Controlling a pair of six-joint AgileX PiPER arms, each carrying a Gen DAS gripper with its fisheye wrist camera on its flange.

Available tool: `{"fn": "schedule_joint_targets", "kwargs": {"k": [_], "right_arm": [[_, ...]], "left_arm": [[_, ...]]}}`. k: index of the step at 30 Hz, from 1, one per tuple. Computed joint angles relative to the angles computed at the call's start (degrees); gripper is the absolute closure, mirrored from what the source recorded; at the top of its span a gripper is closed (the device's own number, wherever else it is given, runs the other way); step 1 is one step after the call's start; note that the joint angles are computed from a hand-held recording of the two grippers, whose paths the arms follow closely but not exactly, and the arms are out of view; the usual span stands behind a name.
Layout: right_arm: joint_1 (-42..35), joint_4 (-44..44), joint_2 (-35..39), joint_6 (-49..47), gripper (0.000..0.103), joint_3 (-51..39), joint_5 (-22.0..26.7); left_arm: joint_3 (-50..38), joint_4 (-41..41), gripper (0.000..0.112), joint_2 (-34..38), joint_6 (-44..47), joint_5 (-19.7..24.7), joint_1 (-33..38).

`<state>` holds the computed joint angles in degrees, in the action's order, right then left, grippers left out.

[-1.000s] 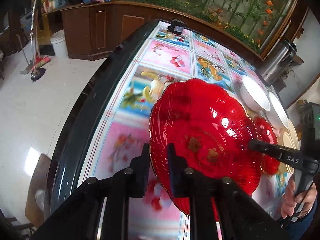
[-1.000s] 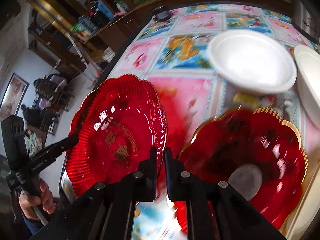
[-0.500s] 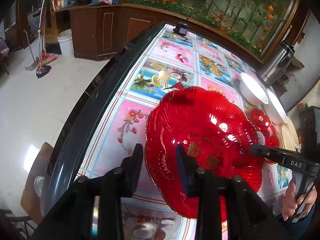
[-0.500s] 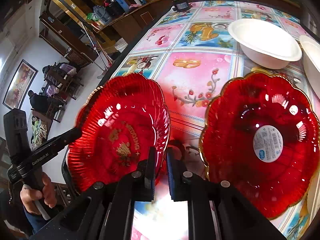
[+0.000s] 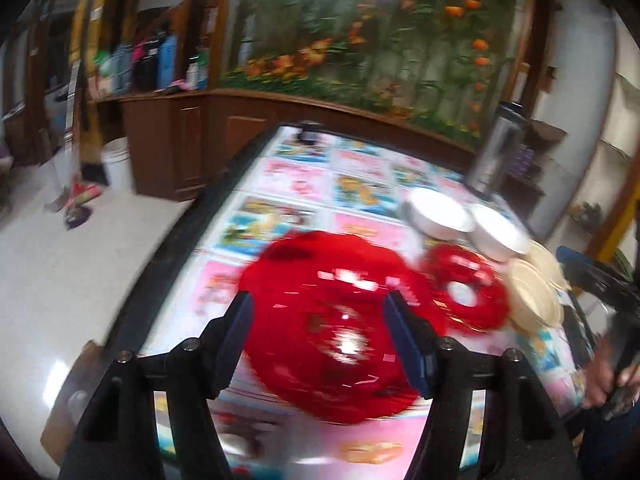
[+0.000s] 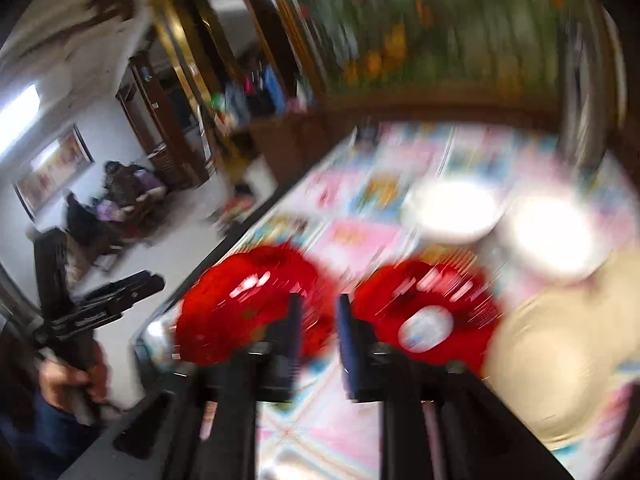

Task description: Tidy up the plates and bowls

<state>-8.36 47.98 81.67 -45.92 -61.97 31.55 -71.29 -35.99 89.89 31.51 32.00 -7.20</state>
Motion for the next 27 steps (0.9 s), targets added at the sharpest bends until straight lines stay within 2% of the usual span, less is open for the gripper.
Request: {"fn": "schedule_joint_targets", "kwargs": {"k": [2, 4, 5, 6, 8, 10, 11, 14, 17, 19, 24, 27], "right_arm": [[-2.08, 4.69, -0.57, -4.94, 0.001, 2.16, -0.28], [-2.9, 4.18, 0.69, -2.42, 0.001, 3.64, -3.05], [-3.77, 0.93, 2.48, 2.03, 0.007, 2.43, -1.55], [-5.33, -0.04, 5.64, 4.27, 0.029, 0.38, 2.25], [-6.69, 0.0, 10.24, 4.93, 0.055, -2.52, 7.38], [-4.87, -5.84, 13.53, 10.62, 0.063, -4.8, 6.48], [-3.77, -7.46, 14.99, 11.75, 0.071, -5.71, 6.13], [-0.92, -13.94, 19.81, 17.86, 0.071, -9.66, 5.54], [-0.53, -16.7, 23.09, 19.81, 0.073, -11.26, 6.59], [0.38, -19.65, 20.47, 21.29, 0.073, -8.17, 5.88], [-2.41, -16.62, 10.26, 14.65, 0.073, 3.5, 8.04], [-8.08, -10.11, 0.49, 3.91, 0.073, 13.44, 10.25]], "left_arm": [[1.48, -1.31, 0.046, -0.67, 1.08, -1.07, -2.53], [2.56, 0.98, 0.046, -0.71, -0.21, -2.48, -6.08], [2.94, 1.94, 0.046, -0.85, -1.02, -2.79, -7.13], [3.14, 2.45, 0.046, -0.76, -1.24, -2.76, -8.13], [3.3, 2.88, 0.046, -0.38, -1.04, -2.3, -9.62], [3.74, 4.63, 0.046, -0.63, -1.11, -2.81, -11.33], [4.24, 5.14, 0.046, -0.99, -1.13, -3.45, -11.99], [4.86, 4.06, 0.046, -1.41, 0.08, -3.86, -13.17], [5.33, 5.15, 0.046, -1.33, -0.58, -3.32, -14.05], [5.42, 6.11, 0.046, -1.3, -1.27, -2.99, -14.4], [6.79, 7.28, 0.044, -2.73, -2.78, -2.19, -16.15], [7.39, 9.34, 0.041, -3.35, -4.7, -1.55, -18.14]]}}
